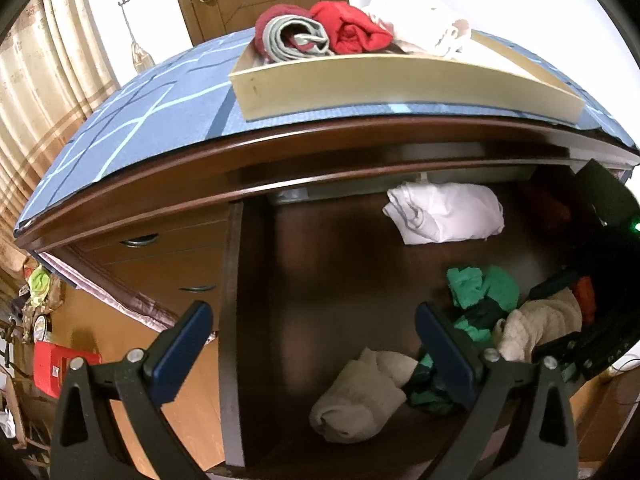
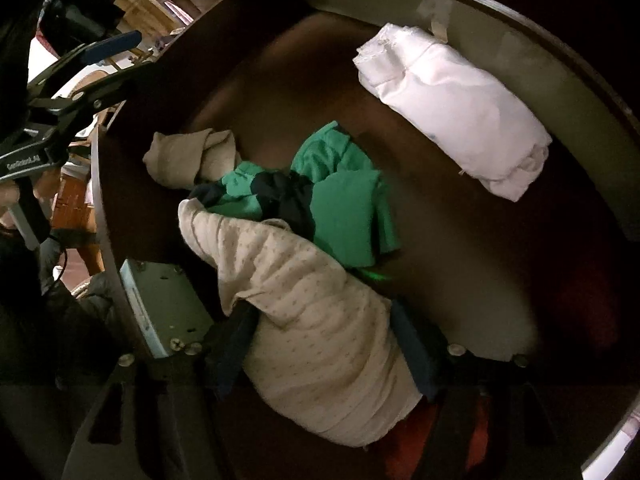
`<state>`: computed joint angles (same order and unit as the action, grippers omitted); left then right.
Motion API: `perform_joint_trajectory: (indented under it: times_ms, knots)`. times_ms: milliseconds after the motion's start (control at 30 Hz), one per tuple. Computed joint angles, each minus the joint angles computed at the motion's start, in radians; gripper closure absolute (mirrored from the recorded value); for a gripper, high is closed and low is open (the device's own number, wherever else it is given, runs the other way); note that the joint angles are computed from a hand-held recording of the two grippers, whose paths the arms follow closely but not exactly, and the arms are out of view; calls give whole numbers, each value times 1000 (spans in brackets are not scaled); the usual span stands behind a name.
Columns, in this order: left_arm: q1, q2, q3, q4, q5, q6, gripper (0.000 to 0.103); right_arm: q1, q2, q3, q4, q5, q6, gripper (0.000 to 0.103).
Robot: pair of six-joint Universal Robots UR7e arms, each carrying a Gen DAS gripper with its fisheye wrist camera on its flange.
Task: Take underwear out of drawer
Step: 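Grasp the green-black underwear with the left gripper while the right grasps the pink dotted underwear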
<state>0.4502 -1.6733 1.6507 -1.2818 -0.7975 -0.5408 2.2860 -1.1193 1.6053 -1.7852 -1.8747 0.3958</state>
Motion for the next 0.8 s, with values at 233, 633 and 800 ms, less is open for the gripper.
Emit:
perform_joint_trajectory:
  times_ms: [233,633,800]
  knots:
    - [1,4,-5,10,-3,-3,1,-25,-14,-18,80,72,47,43]
    - [26,50,4,-35,-98,70,1,8,-222,166,-206,-153,468,53]
    - [26,97,9,-52,-189,158,1,37,-195,205,-277,-249,642,53]
